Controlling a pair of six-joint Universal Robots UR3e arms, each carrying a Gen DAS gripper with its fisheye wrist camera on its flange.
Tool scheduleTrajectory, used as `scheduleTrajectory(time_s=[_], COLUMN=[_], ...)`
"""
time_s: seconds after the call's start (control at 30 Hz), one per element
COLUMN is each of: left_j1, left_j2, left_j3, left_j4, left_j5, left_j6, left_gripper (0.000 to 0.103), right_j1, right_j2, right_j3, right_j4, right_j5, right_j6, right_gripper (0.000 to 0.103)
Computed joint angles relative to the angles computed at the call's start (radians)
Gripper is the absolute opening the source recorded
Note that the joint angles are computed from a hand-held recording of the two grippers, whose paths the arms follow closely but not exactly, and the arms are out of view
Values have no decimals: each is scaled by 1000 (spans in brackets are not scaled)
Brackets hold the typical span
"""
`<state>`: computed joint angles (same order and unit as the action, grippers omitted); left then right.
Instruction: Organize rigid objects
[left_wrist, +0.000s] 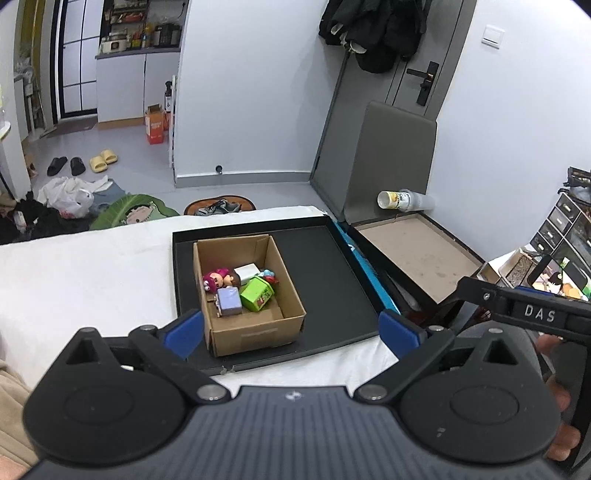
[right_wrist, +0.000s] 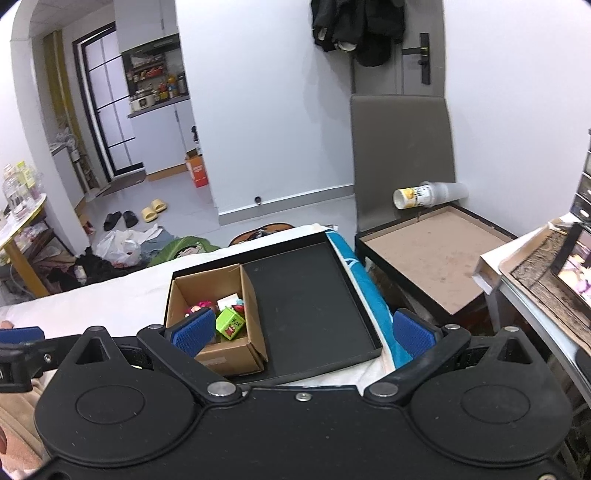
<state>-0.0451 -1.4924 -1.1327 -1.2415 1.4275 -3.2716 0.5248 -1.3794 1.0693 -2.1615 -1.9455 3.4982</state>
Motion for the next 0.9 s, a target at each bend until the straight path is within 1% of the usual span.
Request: scheduleTrajectory(time_s=[0.03, 0.1, 0.17, 0.23, 0.33, 0.43, 0.53, 0.6, 0.9], left_j1=[-11, -16, -15, -25, -16, -42, -45, -51, -36], left_j2=[-3, -1, 5, 2, 19, 12, 19, 20, 44], left_j3=[3, 2, -5, 1, -9, 6, 0, -2, -36], left_j4=[1, -1, -1, -3, 0, 2, 9, 10, -5], left_j5=[19, 26, 20, 36, 3, 38, 37, 51, 59], left_j6=[-1, 1, -1, -2, -4, 3, 0, -1, -7], left_gripper=[100, 100, 100, 100, 100, 100, 100, 100, 100], right_j1=[10, 27, 30, 38, 45, 55, 53, 58, 66], right_j2=[7, 16, 12, 15, 13, 15, 8, 11, 20], right_j3=[-9, -17, -8, -10, -5, -4, 0, -6, -33], right_j4=[6, 16, 24, 29, 23, 21, 27, 31, 55], right_j5=[-26, -74, -74, -89, -86, -91, -70, -78, -89], right_j6=[8, 24, 28, 23, 24, 17, 15, 19, 34], right_gripper=[103, 103, 103, 103, 103, 103, 103, 103, 103])
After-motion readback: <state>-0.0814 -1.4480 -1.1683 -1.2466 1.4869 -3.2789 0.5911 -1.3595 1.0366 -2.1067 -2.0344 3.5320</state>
